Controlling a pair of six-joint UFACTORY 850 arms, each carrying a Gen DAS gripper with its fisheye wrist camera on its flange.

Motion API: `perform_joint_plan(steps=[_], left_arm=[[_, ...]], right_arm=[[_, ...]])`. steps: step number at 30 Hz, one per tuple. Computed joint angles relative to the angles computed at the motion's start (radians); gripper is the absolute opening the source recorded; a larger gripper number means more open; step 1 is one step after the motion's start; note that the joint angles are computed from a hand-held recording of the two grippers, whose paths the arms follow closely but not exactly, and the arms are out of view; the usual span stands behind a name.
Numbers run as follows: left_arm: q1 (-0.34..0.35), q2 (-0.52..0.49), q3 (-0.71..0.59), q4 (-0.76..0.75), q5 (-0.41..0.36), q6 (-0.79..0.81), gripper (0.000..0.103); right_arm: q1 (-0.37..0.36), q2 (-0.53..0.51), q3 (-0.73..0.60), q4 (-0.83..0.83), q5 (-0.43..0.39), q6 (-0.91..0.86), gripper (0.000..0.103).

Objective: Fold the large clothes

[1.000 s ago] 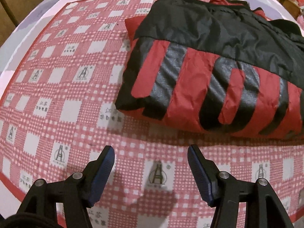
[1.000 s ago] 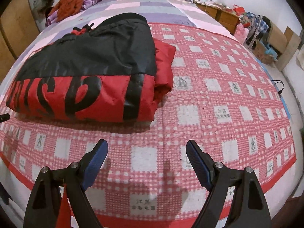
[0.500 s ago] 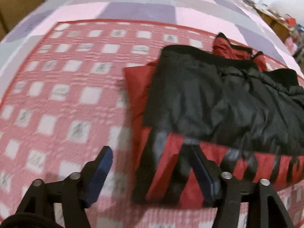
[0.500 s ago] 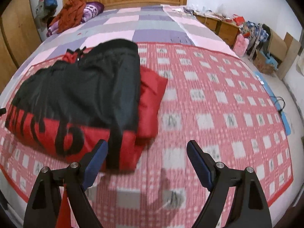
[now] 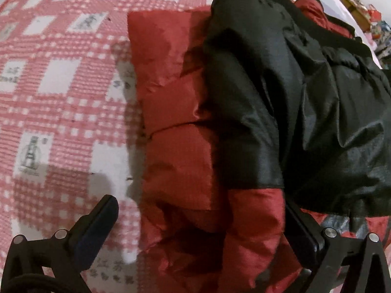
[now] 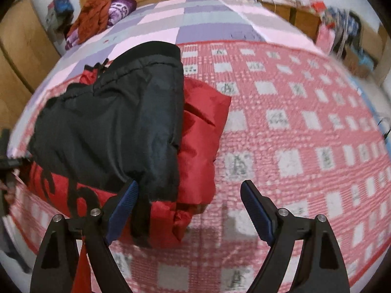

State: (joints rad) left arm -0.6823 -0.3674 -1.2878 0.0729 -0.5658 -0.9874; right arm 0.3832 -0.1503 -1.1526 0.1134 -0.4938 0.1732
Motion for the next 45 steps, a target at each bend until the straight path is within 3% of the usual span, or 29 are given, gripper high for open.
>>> perform_joint_plan(steps=[10,13,15,17,18,20,22,23,25,28,38,45], left_arm=[[0.019,0.01,0.054,-0.089,0.108,0.123,0.103],[0.026,0.006,0.048,-0.109,0.104,0.159,0.103],[0.019,-0.008,0.027,-0.056,0.079,0.134,0.103],[0.005,-0.016,0.008,-0.009,0.092,0.124,0.082],[-0.01,-0.02,-0.009,0.05,0.072,0.081,0.077],[-0.04,-0.027,-0.037,0.161,0.037,0.011,0.059],[-0.057,-0.032,-0.055,0.221,0.008,-0.04,0.051],[-0.063,-0.032,-0.062,0.242,-0.003,-0.062,0.047],[-0.076,-0.034,-0.08,0.29,-0.038,-0.107,0.043],[-0.088,-0.02,-0.084,0.334,-0.063,-0.157,0.039],[-0.104,0.07,-0.06,0.399,-0.139,-0.177,0.035],[-0.154,0.205,0.007,0.479,-0.253,-0.244,0.035]], right_arm=[[-0.091,-0.101,-0.025,0.529,-0.043,-0.377,0.103],[-0.12,-0.189,-0.077,0.72,-0.134,-0.551,0.103],[-0.127,-0.224,-0.096,0.778,-0.159,-0.575,0.103],[-0.107,-0.241,-0.131,0.722,-0.169,-0.525,0.103],[-0.097,-0.251,-0.153,0.715,-0.196,-0.528,0.101],[-0.055,-0.237,-0.166,0.581,-0.149,-0.47,0.087],[-0.018,-0.21,-0.168,0.458,-0.104,-0.391,0.061],[-0.003,-0.197,-0.167,0.403,-0.09,-0.348,0.056],[0.027,-0.173,-0.166,0.289,-0.066,-0.263,0.047],[0.064,-0.144,-0.164,0.153,-0.042,-0.152,0.041],[0.121,-0.059,-0.121,0.008,0.01,-0.041,0.035],[0.211,-0.007,-0.127,-0.107,0.032,0.029,0.034]])
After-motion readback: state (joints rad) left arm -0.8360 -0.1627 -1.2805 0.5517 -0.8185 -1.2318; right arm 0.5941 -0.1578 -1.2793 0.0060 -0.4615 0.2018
